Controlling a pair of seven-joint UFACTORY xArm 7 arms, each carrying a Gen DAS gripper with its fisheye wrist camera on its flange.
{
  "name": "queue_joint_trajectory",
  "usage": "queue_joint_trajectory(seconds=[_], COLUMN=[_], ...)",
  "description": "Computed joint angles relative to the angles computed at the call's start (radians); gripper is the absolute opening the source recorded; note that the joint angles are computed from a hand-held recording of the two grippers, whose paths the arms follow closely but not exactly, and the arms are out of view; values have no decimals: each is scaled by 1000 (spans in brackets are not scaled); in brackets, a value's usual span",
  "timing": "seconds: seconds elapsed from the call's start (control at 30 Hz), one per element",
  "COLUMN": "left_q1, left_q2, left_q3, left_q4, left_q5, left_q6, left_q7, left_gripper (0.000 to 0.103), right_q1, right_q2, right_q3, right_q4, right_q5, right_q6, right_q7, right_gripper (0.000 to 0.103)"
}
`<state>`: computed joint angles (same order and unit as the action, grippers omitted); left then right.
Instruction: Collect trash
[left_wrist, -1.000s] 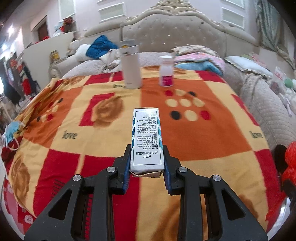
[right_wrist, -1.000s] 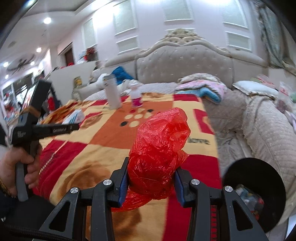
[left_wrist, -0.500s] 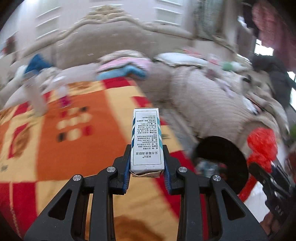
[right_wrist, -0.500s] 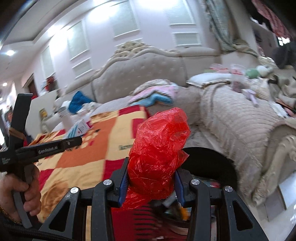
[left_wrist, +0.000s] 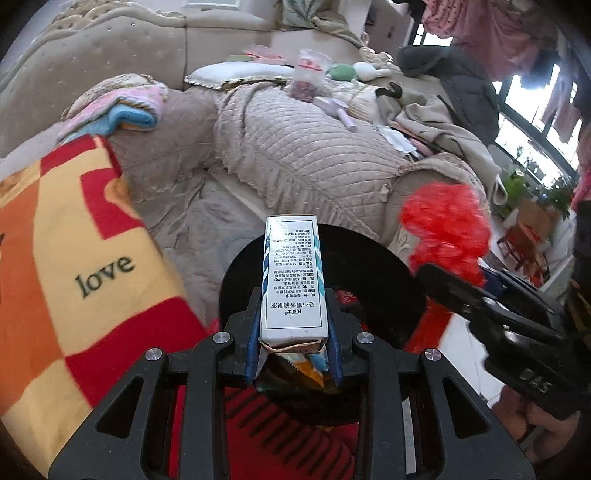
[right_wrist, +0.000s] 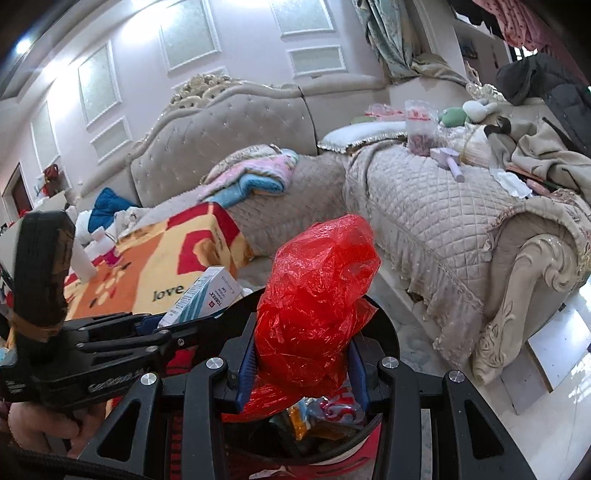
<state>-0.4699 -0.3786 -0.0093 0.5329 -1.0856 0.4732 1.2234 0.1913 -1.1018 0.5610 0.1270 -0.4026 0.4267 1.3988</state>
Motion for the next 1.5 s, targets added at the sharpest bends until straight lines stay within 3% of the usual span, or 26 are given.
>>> queue_joint_trajectory(seconds=[0.33,0.43,0.57,0.6,0.77,0.87,0.9,1.17,1.27,1.33,1.4,1.47,1.5], left_q1=[-5,6,3,4,8,6,7,15,16,5,7,28,34], left_q2=[54,57,61,57,42,21,12,-91,-159,-227,-324,-422,-462], left_q3=[-30,-41,-26,-19,-6,2,5,55,68,90,94,97,104], left_q4=[17,7,8,6,1,-6,-11,-64,-105,-142,-197,-246,-264], left_q5=[39,91,101,101,98,88,85,116,173,204,243,303,324], left_q6=[-23,-47,-51,-49,-56,-75,-89,-140,-142,-136,-142,-96,-80], left_q7=[-3,-53,-83,-82,-91,-98,-104,-166,-217,-235,-259,-293,-307], left_gripper=[27,28,53,54,54,54,54,55,66,78,103,103,103], right_q1=[-64,-74,-71,-67,-56,-64,-70,-70,-24,22,67,121,147], right_q2=[161,191,196,193,185,164,160,122,62,22,33,77,100], right_q3=[-21,-15,-16,-20,-24,-16,-6,40,68,108,146,162,162], right_q4=[45,63,66,62,61,53,56,83,96,128,182,224,238], right_q5=[-4,-19,-30,-31,-40,-47,-51,-57,-42,-32,-17,21,39], right_q6=[9,20,33,29,30,0,-2,46,138,251,376,464,493], right_q7=[-34,-31,-12,-8,4,19,26,76,114,140,145,161,173], right_gripper=[40,48,49,49,52,69,71,72,72,72,74,86,86])
